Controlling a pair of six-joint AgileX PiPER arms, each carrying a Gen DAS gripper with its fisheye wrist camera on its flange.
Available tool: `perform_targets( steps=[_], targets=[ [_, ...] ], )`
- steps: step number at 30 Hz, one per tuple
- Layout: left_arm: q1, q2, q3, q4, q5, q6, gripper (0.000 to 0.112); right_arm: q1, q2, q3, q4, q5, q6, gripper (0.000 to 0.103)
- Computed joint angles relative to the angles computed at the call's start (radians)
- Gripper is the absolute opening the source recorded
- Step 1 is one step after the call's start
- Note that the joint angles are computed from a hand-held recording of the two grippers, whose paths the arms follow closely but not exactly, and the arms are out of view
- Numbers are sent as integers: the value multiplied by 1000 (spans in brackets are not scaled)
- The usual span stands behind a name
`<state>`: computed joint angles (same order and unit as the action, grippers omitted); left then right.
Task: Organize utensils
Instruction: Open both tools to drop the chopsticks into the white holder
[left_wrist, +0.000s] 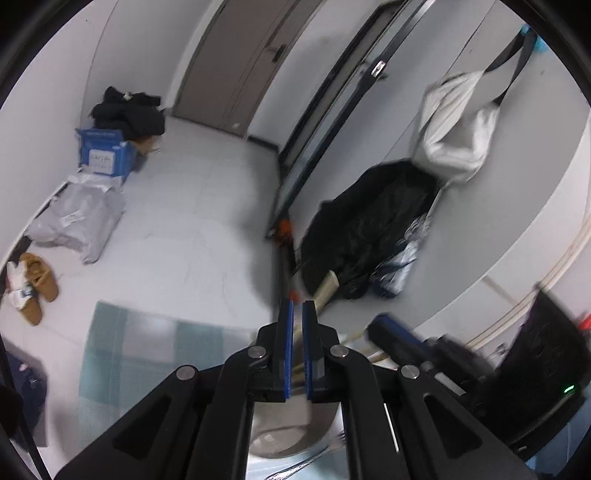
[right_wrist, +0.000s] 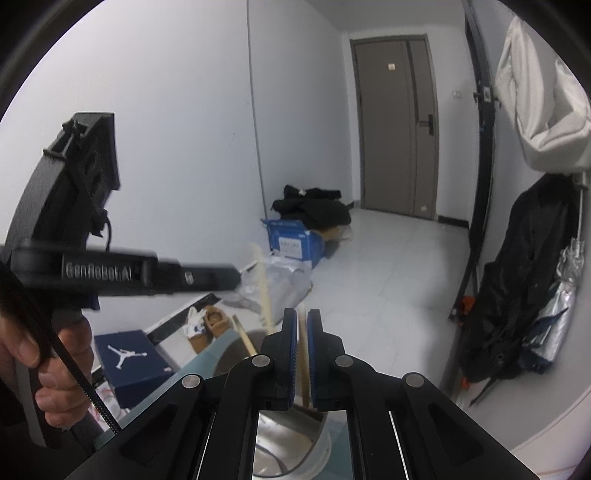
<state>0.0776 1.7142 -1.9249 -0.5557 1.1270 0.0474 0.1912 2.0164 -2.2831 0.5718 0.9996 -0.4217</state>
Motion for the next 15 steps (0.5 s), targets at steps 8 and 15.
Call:
perform_targets(
  steps=[8,15],
  targets=[
    [19,-59,31,20,5,-21,7,-21,-72,113,19,-30,14,33],
    [-26,-162,121,196,-90,-140,74,-49,-169,225,53,-63,11,45]
  ],
)
